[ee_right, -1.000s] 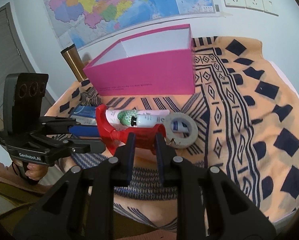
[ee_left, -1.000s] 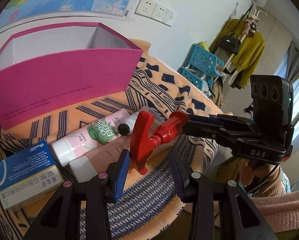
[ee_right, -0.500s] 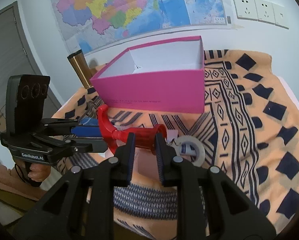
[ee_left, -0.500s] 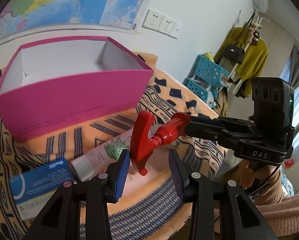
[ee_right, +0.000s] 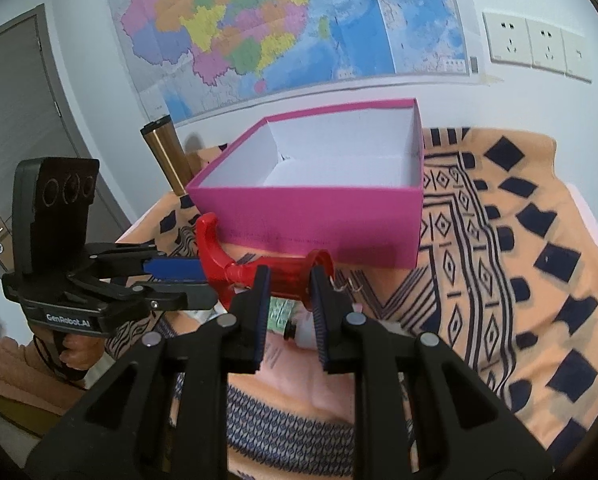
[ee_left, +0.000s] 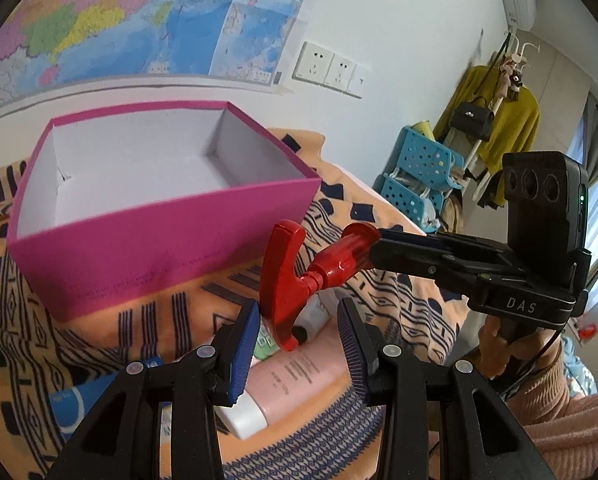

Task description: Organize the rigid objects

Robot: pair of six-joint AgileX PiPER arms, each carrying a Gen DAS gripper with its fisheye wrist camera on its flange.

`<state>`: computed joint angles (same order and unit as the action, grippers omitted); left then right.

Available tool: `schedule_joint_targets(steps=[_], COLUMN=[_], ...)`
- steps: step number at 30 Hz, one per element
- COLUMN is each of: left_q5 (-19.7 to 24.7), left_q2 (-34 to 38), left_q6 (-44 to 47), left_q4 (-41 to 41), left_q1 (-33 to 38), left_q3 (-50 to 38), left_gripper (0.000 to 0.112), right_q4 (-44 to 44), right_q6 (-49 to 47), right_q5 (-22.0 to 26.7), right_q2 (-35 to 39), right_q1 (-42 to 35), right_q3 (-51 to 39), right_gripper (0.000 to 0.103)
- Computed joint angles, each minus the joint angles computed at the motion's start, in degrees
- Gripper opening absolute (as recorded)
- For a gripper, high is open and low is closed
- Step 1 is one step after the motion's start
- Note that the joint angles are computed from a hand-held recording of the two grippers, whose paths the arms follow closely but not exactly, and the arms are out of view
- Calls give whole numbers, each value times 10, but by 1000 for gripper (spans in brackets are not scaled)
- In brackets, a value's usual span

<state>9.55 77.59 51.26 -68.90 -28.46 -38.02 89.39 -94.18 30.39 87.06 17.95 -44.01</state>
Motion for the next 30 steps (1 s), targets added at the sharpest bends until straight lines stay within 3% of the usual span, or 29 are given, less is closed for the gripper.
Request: schedule_joint_targets(steps=[17, 30], left_q5=[4, 47], left_q2=[29, 61], left_q6=[-242, -191], left_q4=[272, 242], left_q1=[26, 80], left_q3=[-81, -151], left_gripper=[40, 40], right_q4=[-24, -60], right_q6=[25, 78], right_q5=[17, 30], right_q2=[39, 87], right_q1=[-6, -7], right_q3=[-87, -181], right_gripper=[22, 22])
